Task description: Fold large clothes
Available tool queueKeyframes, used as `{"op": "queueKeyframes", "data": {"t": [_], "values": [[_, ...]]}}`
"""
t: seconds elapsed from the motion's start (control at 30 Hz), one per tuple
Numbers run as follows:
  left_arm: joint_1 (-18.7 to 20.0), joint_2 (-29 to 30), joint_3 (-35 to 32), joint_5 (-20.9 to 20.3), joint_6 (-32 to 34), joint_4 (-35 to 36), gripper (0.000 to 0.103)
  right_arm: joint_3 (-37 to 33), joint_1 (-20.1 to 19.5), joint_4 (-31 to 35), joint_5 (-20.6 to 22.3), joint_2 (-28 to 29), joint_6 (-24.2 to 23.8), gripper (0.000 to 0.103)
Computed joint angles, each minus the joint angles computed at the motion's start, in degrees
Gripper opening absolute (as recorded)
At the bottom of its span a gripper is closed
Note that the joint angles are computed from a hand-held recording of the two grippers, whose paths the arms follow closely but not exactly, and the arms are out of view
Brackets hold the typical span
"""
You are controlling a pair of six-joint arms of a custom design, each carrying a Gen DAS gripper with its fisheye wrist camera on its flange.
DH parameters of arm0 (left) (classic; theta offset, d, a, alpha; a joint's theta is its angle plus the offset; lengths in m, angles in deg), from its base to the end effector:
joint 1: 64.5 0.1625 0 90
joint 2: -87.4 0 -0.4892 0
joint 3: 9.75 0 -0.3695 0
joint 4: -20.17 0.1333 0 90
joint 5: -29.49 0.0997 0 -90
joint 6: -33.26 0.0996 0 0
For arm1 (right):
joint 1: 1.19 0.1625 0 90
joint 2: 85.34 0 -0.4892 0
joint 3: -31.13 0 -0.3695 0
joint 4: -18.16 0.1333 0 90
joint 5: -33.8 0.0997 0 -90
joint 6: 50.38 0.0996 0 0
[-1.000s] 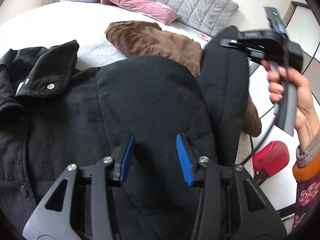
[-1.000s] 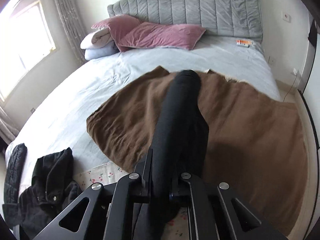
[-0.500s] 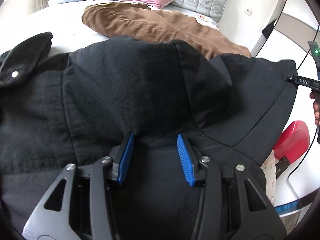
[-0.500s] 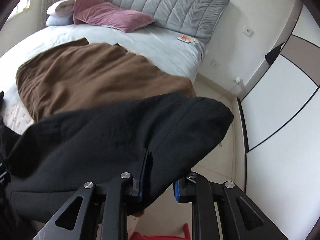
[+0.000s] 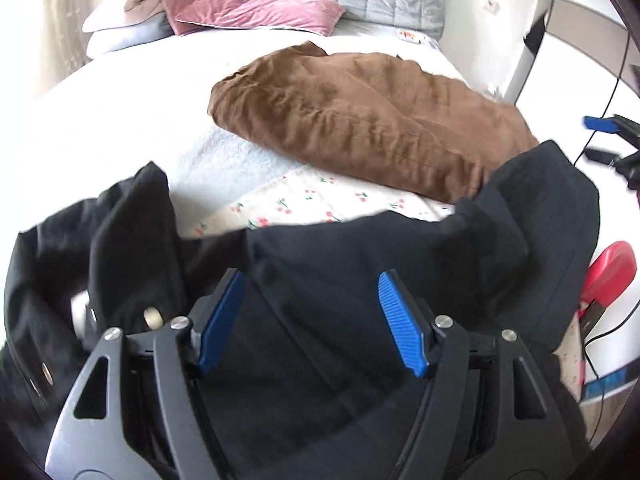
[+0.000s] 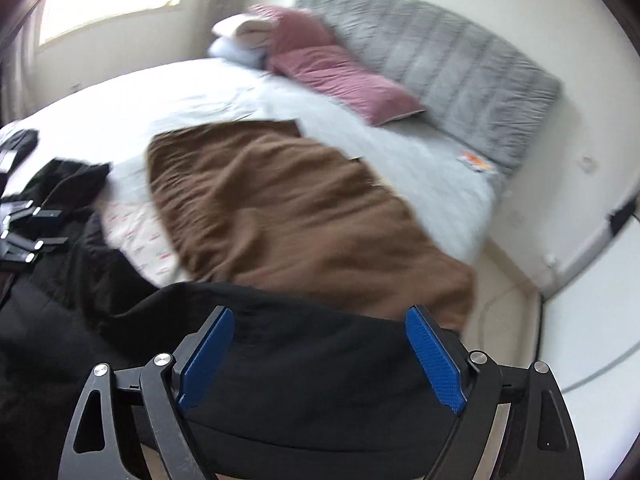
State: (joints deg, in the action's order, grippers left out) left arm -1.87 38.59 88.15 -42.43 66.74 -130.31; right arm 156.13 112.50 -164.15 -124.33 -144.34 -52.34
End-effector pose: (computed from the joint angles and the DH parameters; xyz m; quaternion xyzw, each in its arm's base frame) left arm -0.1671 -0.6799 0.1783 0.4842 0.8553 -0.0895 0.1613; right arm 0.2416 -0.4488 0.2552 0.0548 -0.8148 0.2880 0.5001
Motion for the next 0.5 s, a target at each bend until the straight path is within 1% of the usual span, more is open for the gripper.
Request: {"op": "queueKeyframes", "data": {"t": [0.1, 0.13, 0.2, 0.23, 0.27, 0.3, 0.33, 0.37, 0.4, 0.43, 0.47, 0.5], "values": [[0.6, 1.4, -2.9, -0.5, 2.0, 2.4, 0.07, -4.0, -4.3, 3.0, 2.4, 3.5, -4.0, 0.089], [0.6, 1.9, -3.7, -0.8, 2.6, 2.8, 0.07, -5.2, -5.2, 5.0, 3.1, 4.2, -4.0, 0.089], [0.6, 2.8, -4.3, -1.3, 3.7, 2.3, 0.07, -7.1, -6.8, 11.8, 2.7, 5.3, -1.0, 0.089], [0.7, 3.0, -4.4, -1.9, 3.4, 1.9, 0.07, -8.3, -7.7, 16.5, 2.1, 5.8, 1.3, 0.089], [0.9, 3.1, -4.5, -2.7, 2.8, 2.2, 0.07, -8.3, -8.1, 19.9, 1.8, 5.7, 3.5, 0.087], [1.2, 3.2, -4.5, -3.6, 2.2, 2.4, 0.07, -7.8, -8.4, 20.8, 1.6, 6.0, 4.8, 0.086], [1.4, 3.1, -4.2, -4.2, 1.7, 2.2, 0.07, -7.2, -8.8, 19.6, 1.9, 6.4, 4.7, 0.082], [1.6, 3.0, -3.6, -4.6, 1.2, 1.6, 0.07, -6.4, -8.9, 18.3, 3.8, 6.2, 4.6, 0.062], [1.8, 2.8, -3.1, -4.9, 0.8, 1.5, 0.07, -5.9, -8.5, 15.6, 3.8, 7.0, 3.1, 0.043], [1.9, 2.4, -2.7, -5.4, 0.6, 1.8, 0.07, -5.1, -7.2, 11.9, 1.4, 8.5, 1.1, 0.034], [2.0, 2.1, -1.9, -5.8, 0.5, 1.5, 0.07, -4.5, -5.9, 8.5, -1.9, 10.4, -0.2, 0.019], [2.0, 1.7, -1.1, -5.7, 0.5, 1.1, 0.07, -4.3, -4.4, 6.0, -6.6, 12.6, 0.2, 0.012]]}}
